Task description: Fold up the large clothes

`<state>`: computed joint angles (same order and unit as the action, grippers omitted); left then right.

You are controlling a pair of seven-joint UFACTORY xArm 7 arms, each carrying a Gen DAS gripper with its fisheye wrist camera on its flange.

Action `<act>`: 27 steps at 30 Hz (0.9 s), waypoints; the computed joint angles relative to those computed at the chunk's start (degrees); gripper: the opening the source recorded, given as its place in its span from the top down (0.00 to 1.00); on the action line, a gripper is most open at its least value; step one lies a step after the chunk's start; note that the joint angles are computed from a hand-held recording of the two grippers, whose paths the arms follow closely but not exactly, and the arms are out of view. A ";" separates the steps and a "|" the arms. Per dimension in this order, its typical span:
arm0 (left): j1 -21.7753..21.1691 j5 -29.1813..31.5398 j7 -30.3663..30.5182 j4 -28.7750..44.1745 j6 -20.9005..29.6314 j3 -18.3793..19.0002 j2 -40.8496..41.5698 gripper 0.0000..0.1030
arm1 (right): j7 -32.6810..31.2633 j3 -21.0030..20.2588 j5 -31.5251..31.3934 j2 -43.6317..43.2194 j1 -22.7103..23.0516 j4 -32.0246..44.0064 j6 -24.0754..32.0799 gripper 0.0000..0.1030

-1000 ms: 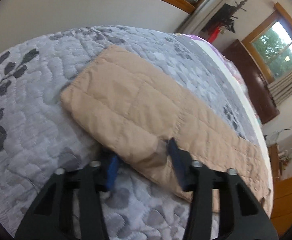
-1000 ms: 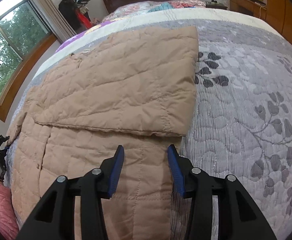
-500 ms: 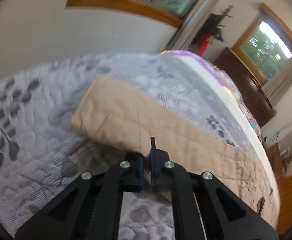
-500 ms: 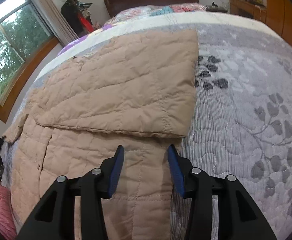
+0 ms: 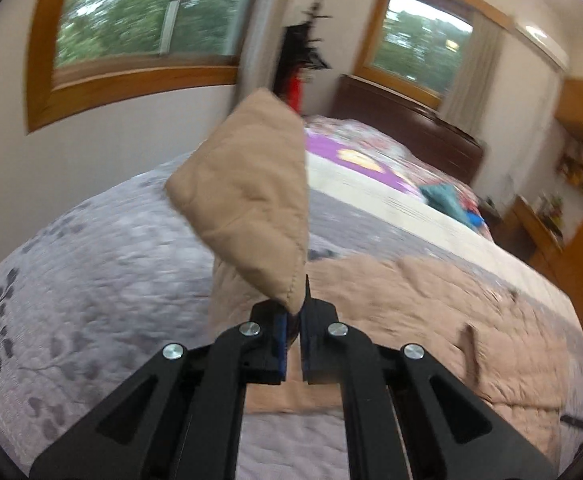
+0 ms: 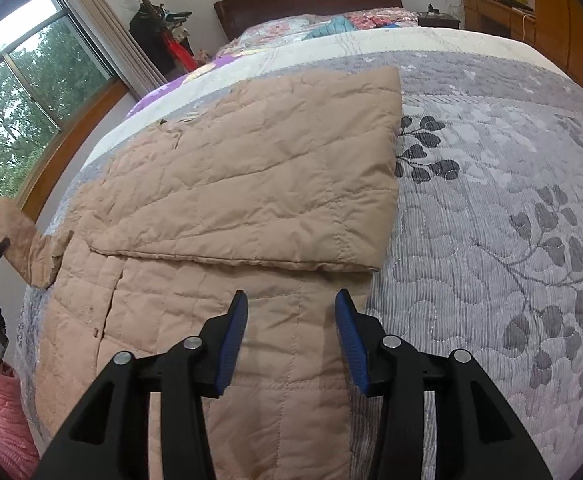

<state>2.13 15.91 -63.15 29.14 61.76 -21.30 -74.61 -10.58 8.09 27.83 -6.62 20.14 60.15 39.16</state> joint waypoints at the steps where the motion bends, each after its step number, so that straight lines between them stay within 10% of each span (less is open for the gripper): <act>1: -0.20 -0.27 0.01 0.80 -1.50 -0.79 2.08 0.97 | 0.10 0.03 -0.07 -0.02 0.03 -0.03 -0.02 0.56; 16: -1.25 7.12 -7.53 17.39 -17.03 -11.61 39.14 0.97 | -2.56 -0.54 2.76 -0.51 0.19 -0.55 0.02 0.56; 25: -7.22 10.09 -7.57 23.73 -19.12 -9.23 56.35 0.92 | -3.88 -0.91 3.79 -0.91 -0.15 -0.86 0.45 0.56; 27: -9.96 9.16 -4.94 24.13 -20.78 -7.43 58.01 0.77 | -3.83 -0.84 3.73 -0.93 -0.19 -1.00 0.39 0.56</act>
<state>-7.83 25.08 -68.08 53.27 40.99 -28.73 -16.60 -14.41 7.25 31.56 -7.55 19.95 59.15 39.54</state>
